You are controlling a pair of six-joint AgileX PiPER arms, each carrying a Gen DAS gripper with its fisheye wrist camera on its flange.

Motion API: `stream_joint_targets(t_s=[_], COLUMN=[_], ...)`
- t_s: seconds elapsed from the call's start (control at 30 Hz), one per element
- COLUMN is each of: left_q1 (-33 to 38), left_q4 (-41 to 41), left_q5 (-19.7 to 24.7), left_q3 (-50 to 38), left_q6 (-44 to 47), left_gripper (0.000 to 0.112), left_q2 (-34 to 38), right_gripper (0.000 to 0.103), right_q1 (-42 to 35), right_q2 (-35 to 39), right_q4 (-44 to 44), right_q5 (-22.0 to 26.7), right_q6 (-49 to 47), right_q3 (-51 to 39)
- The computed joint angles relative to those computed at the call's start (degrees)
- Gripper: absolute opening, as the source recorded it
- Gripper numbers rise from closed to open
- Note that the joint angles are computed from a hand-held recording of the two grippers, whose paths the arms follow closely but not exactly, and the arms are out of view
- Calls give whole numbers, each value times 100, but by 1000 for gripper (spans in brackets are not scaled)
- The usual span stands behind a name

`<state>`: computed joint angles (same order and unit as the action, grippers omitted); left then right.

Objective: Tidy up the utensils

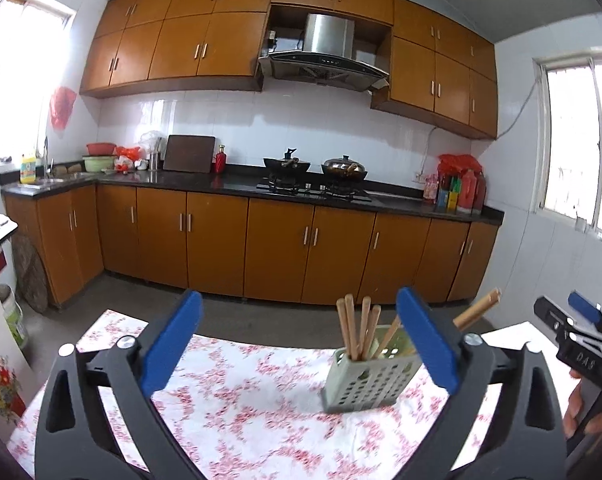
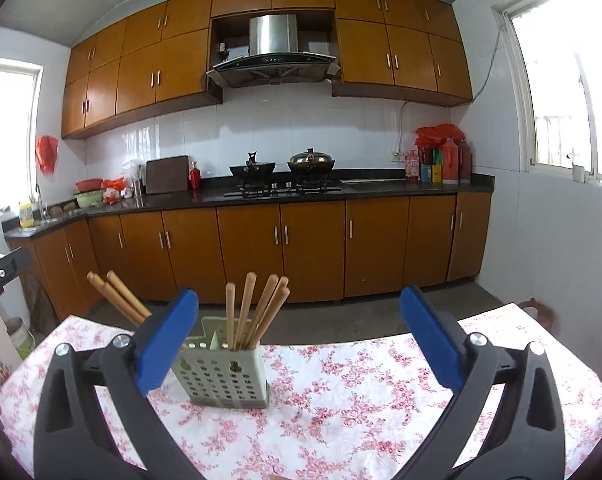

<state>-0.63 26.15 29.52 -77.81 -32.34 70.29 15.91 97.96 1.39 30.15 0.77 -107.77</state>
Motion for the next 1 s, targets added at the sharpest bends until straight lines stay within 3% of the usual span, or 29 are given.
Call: stream_joint_targets(t_s=[0.2,0.43,0.63,0.77,1.0], left_q1=[-132,17,-401,-1132,-1982], left_q4=[508,199,1412,2834,3710], left_q5=[91,47,47,606,1390], left_q3=[285,859,1657,2025,2440], left_q6=[-194,-251,-1506,-2612,-3416], left_gripper=[101,101,101,101,101], left_q2=[-196,-622,-1183,-1348,-1477], right_gripper=[99,99,99,99,99], right_q1=[159,79,139,300,631], right_q2=[-71,-556,-1114,-1489,-2025], right_q4=[-560,-295,36,-47,-1229], right_q5=[200,-16,-381,-744,-1305], right_q6=[412,289,-25,-96,911], right_q3=[51,829,1796,2500,3529])
